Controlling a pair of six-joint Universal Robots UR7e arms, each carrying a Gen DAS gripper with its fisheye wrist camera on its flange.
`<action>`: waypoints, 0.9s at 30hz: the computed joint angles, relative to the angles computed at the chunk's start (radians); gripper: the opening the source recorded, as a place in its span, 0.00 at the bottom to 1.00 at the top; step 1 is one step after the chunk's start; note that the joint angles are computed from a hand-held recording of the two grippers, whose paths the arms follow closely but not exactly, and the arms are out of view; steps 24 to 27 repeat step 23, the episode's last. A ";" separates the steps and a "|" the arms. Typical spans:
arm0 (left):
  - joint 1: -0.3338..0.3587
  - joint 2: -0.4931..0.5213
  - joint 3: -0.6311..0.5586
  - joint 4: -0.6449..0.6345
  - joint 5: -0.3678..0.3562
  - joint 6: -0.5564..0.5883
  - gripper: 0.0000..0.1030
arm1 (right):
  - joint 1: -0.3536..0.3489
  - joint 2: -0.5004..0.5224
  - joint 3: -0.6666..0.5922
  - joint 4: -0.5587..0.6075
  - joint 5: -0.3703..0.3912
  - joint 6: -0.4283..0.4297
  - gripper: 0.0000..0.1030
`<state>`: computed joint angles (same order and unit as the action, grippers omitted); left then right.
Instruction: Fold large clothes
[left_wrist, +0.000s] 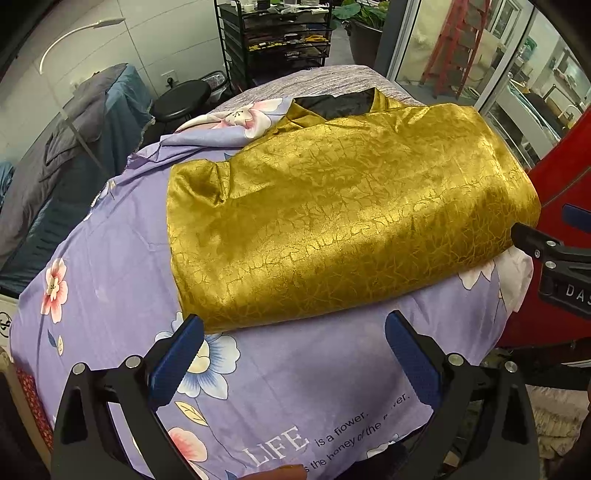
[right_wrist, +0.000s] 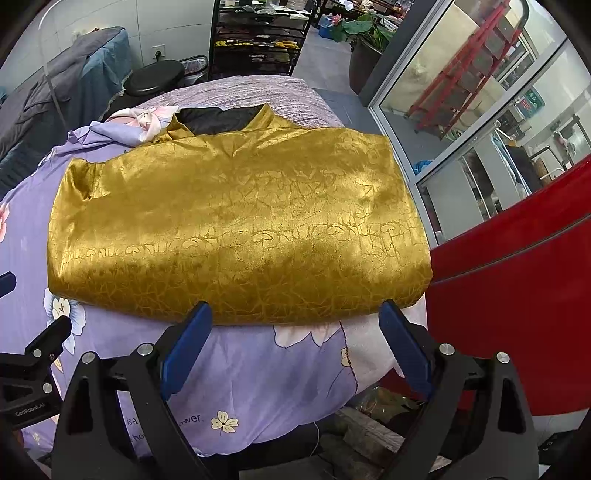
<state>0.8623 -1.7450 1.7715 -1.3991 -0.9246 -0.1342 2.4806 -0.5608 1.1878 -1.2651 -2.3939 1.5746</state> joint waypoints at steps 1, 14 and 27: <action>0.001 0.001 -0.001 0.004 -0.002 -0.002 0.93 | 0.000 0.000 0.002 -0.002 0.001 -0.001 0.87; -0.009 -0.013 0.016 -0.006 0.012 0.007 0.94 | -0.001 -0.002 0.004 -0.003 -0.003 -0.005 0.87; -0.001 -0.004 0.003 0.011 -0.006 -0.007 0.93 | 0.000 -0.003 0.005 -0.007 -0.001 -0.009 0.88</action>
